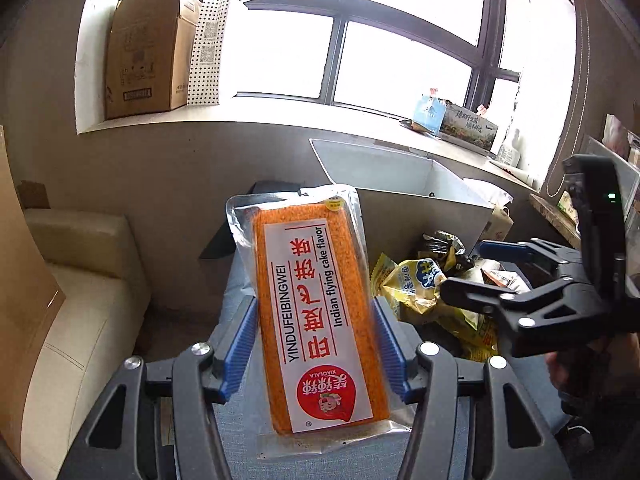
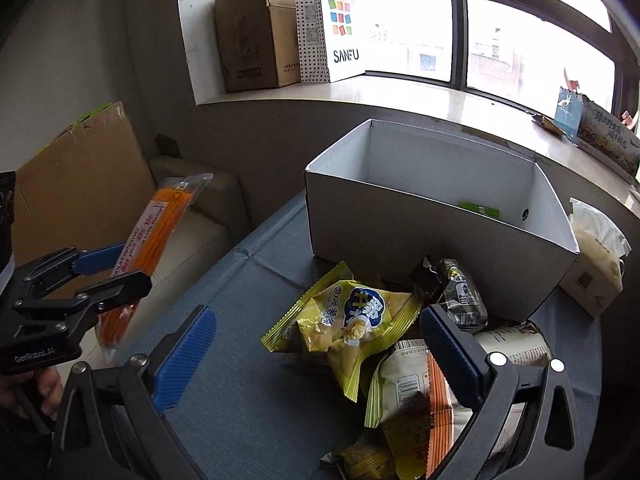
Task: Organize snacks
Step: 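Grasp the orange flying-cake pack with the left gripper and lift it, then place the orange pack in the box while the right gripper drops a yellow chip bag in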
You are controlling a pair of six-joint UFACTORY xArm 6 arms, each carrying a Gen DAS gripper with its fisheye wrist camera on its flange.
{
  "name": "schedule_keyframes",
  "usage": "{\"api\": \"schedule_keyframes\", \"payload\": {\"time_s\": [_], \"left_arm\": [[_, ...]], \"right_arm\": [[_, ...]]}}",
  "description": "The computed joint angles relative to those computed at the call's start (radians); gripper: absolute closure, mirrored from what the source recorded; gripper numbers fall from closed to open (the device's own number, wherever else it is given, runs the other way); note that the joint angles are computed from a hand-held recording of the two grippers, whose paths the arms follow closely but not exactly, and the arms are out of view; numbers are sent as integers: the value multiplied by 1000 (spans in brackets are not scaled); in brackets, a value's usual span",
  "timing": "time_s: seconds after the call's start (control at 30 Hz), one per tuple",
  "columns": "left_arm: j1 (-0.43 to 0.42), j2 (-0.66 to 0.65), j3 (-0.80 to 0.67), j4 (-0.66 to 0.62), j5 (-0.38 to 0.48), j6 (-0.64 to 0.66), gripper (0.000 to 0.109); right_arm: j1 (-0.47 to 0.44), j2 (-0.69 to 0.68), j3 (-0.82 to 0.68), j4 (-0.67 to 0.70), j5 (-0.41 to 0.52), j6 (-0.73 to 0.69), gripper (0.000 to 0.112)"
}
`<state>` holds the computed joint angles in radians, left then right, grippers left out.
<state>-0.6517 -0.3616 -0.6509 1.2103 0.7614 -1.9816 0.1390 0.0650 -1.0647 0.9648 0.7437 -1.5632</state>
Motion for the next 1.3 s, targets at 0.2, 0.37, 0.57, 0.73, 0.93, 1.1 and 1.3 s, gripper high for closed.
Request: {"api": "schedule_keyframes", "payload": {"time_s": [0.2,0.37,0.57,0.73,0.93,1.1,1.3], "left_arm": [[13,-59,69,17,-24,-53,47],[19,-72,92,29,-39,-71,47],[27,-64,89,65,-67,-101,47],[58,-38,40,118,-133,-91,47],[153,75,-140,191,-260,-13,47],[273,288,-407,129,-389,176,47],[367,577,-713,-252,-455,579,47]], "right_arm": [[124,157,-54,-227,-247,283,9],[102,189,-68,-190,-223,266,36],[25,118,-60,-74,-38,141,49],[-54,-4,-29,57,78,20,49],[-132,7,-161,155,144,24,49],[-134,191,-438,103,152,211,49],[-94,446,-790,-54,112,422,49]]}}
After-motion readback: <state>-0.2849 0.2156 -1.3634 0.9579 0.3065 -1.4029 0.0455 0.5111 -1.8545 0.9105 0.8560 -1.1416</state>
